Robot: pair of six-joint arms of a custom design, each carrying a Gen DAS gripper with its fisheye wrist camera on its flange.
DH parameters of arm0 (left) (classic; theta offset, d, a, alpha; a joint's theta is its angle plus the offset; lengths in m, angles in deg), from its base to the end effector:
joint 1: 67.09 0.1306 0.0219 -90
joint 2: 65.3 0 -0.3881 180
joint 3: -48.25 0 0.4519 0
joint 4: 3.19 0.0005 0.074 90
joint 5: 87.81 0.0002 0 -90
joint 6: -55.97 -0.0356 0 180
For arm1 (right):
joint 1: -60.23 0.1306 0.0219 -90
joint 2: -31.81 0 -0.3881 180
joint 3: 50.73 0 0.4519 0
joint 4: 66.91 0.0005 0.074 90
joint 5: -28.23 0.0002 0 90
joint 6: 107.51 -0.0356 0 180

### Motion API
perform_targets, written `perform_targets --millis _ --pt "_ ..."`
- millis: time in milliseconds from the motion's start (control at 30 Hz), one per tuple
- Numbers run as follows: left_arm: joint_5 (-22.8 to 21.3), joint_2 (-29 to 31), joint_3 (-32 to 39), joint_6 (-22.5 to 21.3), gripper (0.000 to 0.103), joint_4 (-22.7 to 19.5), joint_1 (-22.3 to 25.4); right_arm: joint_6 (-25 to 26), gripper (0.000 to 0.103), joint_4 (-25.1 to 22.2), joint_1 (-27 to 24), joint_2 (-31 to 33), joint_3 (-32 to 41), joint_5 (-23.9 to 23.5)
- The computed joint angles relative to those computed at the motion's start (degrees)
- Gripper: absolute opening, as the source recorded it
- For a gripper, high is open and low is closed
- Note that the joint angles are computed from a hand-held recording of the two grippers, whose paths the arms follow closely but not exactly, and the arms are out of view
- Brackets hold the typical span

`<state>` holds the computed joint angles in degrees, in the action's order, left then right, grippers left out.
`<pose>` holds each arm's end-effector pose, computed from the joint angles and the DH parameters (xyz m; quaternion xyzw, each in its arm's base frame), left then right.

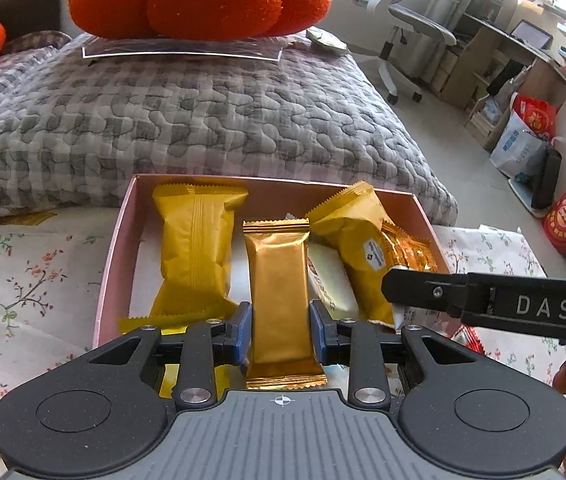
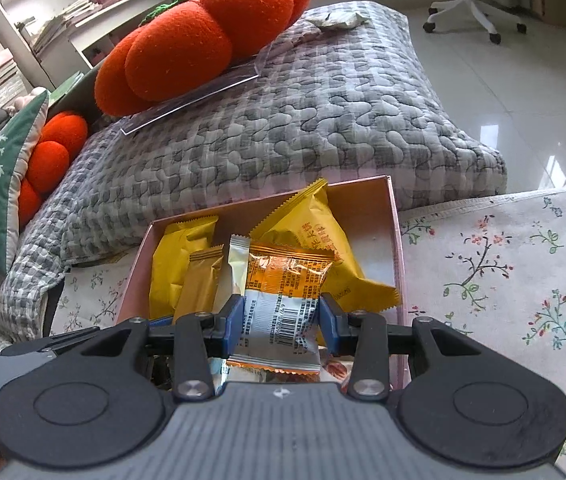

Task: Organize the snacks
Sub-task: 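Lift both held packs and carry them into the pink box, then open both tools to release the packs inside the box, then move both open tools back over the remaining snacks beside the box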

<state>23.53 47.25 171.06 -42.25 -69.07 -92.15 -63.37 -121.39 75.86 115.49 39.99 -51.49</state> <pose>0.6064 -0.2984 0.4810 0.3213 0.8838 -0.2175 0.2614 0.4846 0.1285 0.4913 0.2734 0.8875 0.1130 0.3533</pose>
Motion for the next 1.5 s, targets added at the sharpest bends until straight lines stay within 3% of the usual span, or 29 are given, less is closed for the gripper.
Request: perform_targets --millis 133,200,367,500,567,800,1067,1500 --pt "-0.5 0.2 0.1 -0.3 0.03 0.4 -0.1 -0.2 0.039 0.1 -0.1 0.4 0.2 0.2" --pt "-0.4 0.4 0.4 -0.9 0.031 0.0 -0.1 -0.5 0.046 -0.5 0.0 0.6 0.5 0.6" --pt "-0.6 -0.1 -0.2 -1.9 0.047 -0.3 -0.1 -0.5 0.054 -1.4 0.1 0.5 0.7 1.4" --pt "-0.4 -0.7 -0.7 -2.4 0.05 -0.7 0.1 -0.7 0.058 -1.9 0.2 0.2 0.9 1.9" --pt "-0.4 -1.2 -1.1 -2.8 0.057 -1.0 0.1 -0.9 0.063 -2.1 0.3 0.0 1.0 2.1" --pt "-0.1 -3.3 -2.7 -3.7 0.063 -1.8 0.4 -1.1 0.069 -3.4 1.1 -1.0 1.2 3.1" --pt "0.1 -6.8 -5.5 -4.8 0.08 -2.6 0.9 -2.0 0.079 -5.4 2.8 -3.0 0.7 4.3" --pt "-0.7 -13.0 -11.7 -7.0 0.09 -4.4 1.9 -3.8 0.089 -9.5 6.7 -6.1 -0.9 5.6"
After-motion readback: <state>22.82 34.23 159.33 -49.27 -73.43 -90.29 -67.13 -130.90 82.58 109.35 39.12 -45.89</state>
